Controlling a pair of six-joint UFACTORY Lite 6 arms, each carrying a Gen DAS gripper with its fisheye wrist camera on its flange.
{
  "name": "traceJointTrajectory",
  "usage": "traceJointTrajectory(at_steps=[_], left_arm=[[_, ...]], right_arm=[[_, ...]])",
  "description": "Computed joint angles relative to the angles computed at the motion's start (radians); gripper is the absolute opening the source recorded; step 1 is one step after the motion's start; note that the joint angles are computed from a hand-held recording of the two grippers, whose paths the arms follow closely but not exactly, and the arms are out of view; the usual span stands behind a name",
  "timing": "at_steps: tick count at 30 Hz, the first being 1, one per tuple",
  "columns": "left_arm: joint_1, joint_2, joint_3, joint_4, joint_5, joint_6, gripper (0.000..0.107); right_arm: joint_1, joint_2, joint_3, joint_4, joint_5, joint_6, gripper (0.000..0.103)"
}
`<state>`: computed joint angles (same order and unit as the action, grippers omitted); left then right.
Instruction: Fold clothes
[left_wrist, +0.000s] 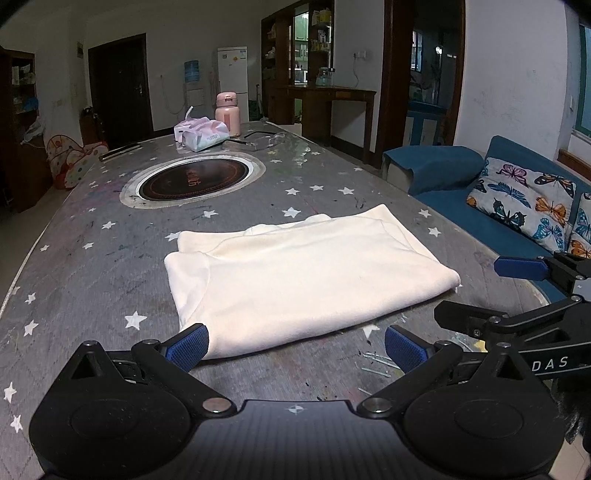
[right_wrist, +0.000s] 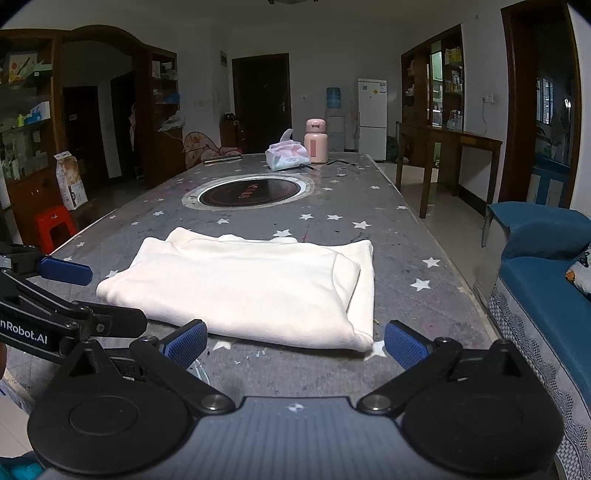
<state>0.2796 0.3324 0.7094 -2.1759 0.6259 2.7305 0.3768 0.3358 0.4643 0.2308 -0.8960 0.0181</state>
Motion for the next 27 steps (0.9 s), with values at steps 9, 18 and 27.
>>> traceJointTrajectory(at_steps=[9, 18, 27], left_arm=[[0.005, -0.023, -0.030, 0.012, 0.014, -0.010, 0.103], [0.016, -0.040, -0.049, 0.016, 0.025, -0.017, 0.103], [0.024, -0.046, -0.056, 0.026, 0.027, -0.029, 0.103]], right_arm=[[0.018, -0.011, -0.024, 0.026, -0.018, -0.018, 0.103], [0.028, -0.022, -0.039, 0.037, -0.025, -0.020, 0.103], [0.043, -0.023, -0.038, 0.058, -0.029, -0.026, 0.103]])
